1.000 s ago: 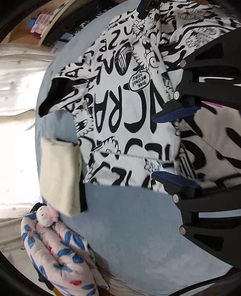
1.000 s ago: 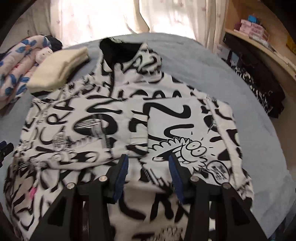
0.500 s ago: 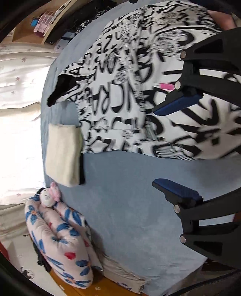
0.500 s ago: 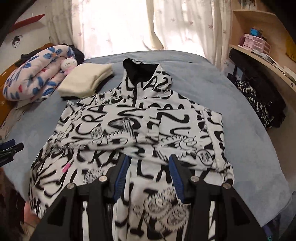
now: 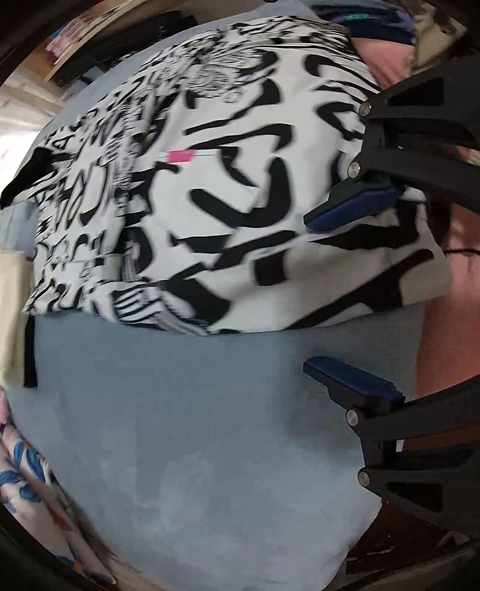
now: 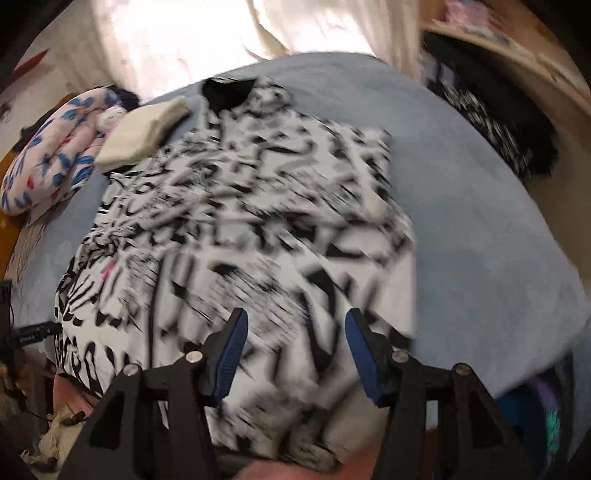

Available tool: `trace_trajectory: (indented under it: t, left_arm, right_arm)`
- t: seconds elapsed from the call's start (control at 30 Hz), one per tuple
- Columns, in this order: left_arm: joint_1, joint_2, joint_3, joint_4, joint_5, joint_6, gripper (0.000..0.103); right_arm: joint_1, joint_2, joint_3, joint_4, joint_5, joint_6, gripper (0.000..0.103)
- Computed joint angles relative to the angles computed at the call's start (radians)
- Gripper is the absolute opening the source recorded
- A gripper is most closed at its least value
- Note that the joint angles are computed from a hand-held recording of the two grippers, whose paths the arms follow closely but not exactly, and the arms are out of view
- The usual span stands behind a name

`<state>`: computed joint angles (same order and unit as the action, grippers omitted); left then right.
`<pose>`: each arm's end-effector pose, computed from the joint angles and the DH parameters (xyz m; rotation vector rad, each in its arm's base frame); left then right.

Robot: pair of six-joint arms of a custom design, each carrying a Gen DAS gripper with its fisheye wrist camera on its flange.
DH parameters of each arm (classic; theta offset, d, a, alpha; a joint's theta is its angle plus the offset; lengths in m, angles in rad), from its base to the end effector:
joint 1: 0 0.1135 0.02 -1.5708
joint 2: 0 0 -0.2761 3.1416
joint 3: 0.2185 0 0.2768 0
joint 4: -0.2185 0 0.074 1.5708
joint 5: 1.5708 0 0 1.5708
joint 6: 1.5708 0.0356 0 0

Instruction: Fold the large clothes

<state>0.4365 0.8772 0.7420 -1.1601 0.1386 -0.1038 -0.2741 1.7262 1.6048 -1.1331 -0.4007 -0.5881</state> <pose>0.1372 0.0586 0.2437 -0.7327 2.7487 -0.1294 0.3613 -0.0872 0.3116 -0.5035 2.6269 0.3150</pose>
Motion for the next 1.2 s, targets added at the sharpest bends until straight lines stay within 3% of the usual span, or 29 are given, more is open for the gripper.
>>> trace_trajectory:
  t: [0.3,0.47,0.57,0.6,0.63,0.7,0.73,0.93,1.2]
  left_arm:
    - [0.071,-0.087,-0.061,-0.042,0.079,0.025,0.080]
    - [0.048,-0.079,-0.072,-0.026,0.082,0.005,0.086]
    - [0.020,-0.065,-0.075,-0.005,0.074,-0.019,0.086]
    - [0.011,-0.065,-0.075,0.000,0.076,-0.022,0.069]
    - [-0.013,-0.066,-0.070,0.008,0.089,-0.028,0.034]
    - [-0.110,-0.073,-0.045,0.015,0.031,-0.087,0.015]
    - [-0.147,-0.078,-0.032,0.017,0.007,-0.107,0.010]
    - [-0.232,-0.086,0.023,0.033,-0.051,-0.186,0.006]
    - [-0.153,-0.106,0.071,0.067,0.007,-0.195,0.006]
  right_arm:
    - [-0.201,0.178,0.098,-0.199,-0.029,-0.107,0.055]
    - [-0.185,0.200,0.030,-0.249,-0.065,-0.152,0.055]
    - [-0.143,0.134,-0.075,-0.177,-0.068,-0.165,0.054]
    - [-0.124,0.091,-0.119,-0.132,-0.061,-0.171,0.048]
    - [-0.102,0.040,-0.163,-0.087,-0.051,-0.187,0.031]
    - [-0.075,-0.017,-0.194,-0.038,-0.035,-0.191,0.018]
    - [-0.074,-0.028,-0.186,-0.039,-0.056,-0.192,0.014]
    - [-0.080,-0.058,-0.124,-0.032,-0.129,-0.176,0.010]
    - [-0.057,-0.056,-0.101,-0.001,-0.155,-0.130,0.009]
